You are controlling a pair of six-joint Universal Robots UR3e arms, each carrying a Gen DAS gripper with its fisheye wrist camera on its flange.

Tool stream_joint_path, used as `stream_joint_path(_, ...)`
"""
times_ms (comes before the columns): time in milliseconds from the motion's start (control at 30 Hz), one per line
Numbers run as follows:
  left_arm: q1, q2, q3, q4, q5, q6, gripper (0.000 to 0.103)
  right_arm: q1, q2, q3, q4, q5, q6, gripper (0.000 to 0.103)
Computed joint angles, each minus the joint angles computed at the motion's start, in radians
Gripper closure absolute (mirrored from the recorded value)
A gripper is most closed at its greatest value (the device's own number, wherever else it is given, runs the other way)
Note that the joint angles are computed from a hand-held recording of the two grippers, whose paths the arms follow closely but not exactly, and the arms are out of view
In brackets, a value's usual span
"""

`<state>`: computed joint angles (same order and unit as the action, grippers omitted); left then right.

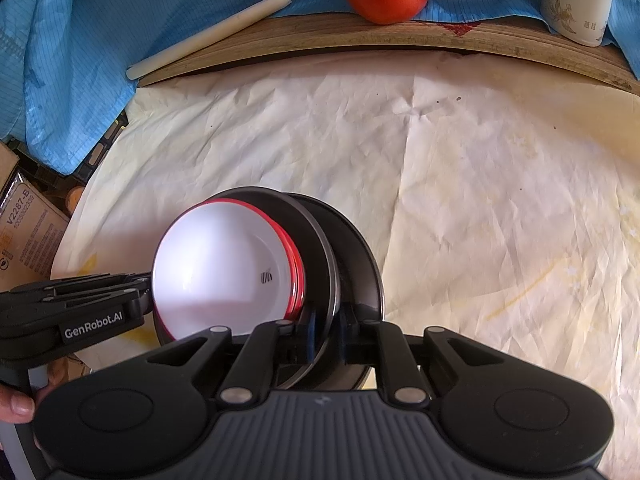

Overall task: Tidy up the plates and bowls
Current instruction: 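Lower the steel bowl with both grippers onto the steel plate stack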

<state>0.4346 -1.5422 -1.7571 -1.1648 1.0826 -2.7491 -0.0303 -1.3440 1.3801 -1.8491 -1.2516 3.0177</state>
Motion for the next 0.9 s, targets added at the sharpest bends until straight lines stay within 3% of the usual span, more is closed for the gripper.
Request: stream_joint_path(900,0.016,0.007,-0.02,0.013,-0.021,0.007,0.094,0.026,-0.023,0.032,-0.057,-0.034,0.014,0.088)
